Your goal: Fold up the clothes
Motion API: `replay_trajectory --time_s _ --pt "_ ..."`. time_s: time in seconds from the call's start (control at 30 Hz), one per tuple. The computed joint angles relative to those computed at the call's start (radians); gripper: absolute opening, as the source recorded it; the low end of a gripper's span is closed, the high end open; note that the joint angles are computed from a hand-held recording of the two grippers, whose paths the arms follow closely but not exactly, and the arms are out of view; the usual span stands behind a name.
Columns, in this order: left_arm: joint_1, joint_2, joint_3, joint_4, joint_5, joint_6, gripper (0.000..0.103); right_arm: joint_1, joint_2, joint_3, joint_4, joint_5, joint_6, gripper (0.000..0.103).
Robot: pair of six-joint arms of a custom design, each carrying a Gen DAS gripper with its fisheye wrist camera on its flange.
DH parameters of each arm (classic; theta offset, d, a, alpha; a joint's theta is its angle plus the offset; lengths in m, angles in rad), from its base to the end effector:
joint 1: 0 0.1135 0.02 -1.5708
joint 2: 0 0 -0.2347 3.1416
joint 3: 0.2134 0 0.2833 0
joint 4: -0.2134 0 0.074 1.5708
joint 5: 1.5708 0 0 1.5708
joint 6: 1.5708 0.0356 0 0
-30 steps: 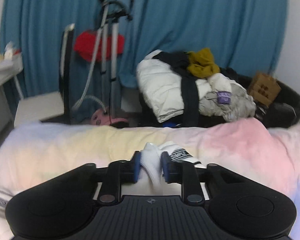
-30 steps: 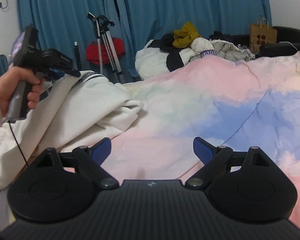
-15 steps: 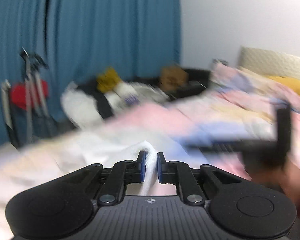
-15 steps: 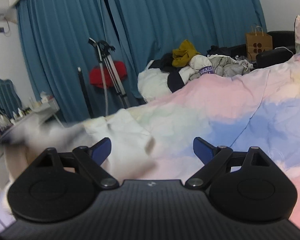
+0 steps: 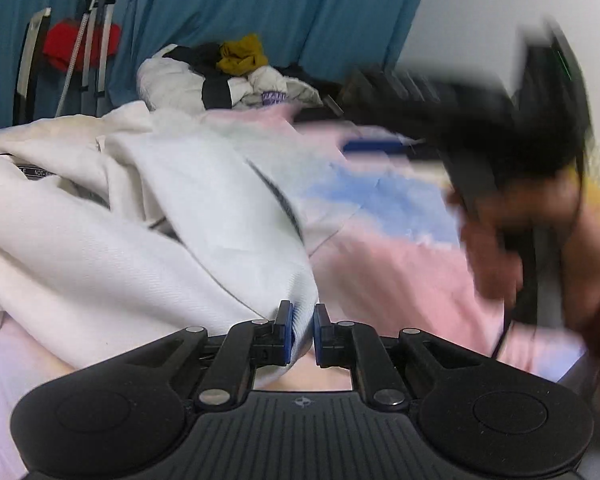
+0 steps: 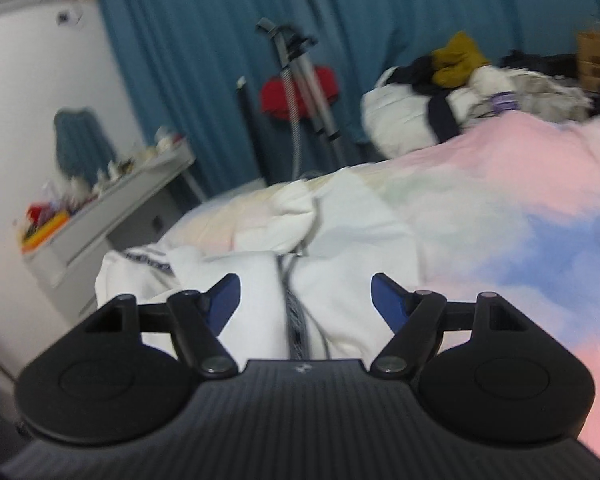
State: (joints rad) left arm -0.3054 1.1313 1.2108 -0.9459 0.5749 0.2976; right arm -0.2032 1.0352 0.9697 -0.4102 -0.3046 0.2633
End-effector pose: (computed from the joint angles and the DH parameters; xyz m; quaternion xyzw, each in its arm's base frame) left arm 0.2409 -0.0962 0.3285 0.3607 0.8305 -0.2674 0.3298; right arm 0.2729 -0.0453 0.3076 0.1182 0.8393 0.1449 0.5104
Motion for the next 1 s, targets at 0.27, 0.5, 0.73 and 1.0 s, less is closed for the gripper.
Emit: replay_trajectory --time_s 0.27,0.5,0.73,1.0 --pt "0.071 0.146 -0.017 0.041 0.079 0.096 0.011 0.168 0.637 0.616 -0.167 0.022 -0.119 0.075" --pt "0.119 0.291 0.072 0.032 0.17 0.128 0.011 0.222 1.09 1.141 -0.402 0.097 -0.034 0.061" --pt "0.166 0.343 0.121 0.01 0.25 0.16 0.011 0.208 1.166 1.221 -0.425 0.168 0.096 0.009" --pt "0.215 0.336 0.137 0.041 0.38 0.231 0.011 0.096 0.639 0.682 -0.068 0.25 0.131 0.008"
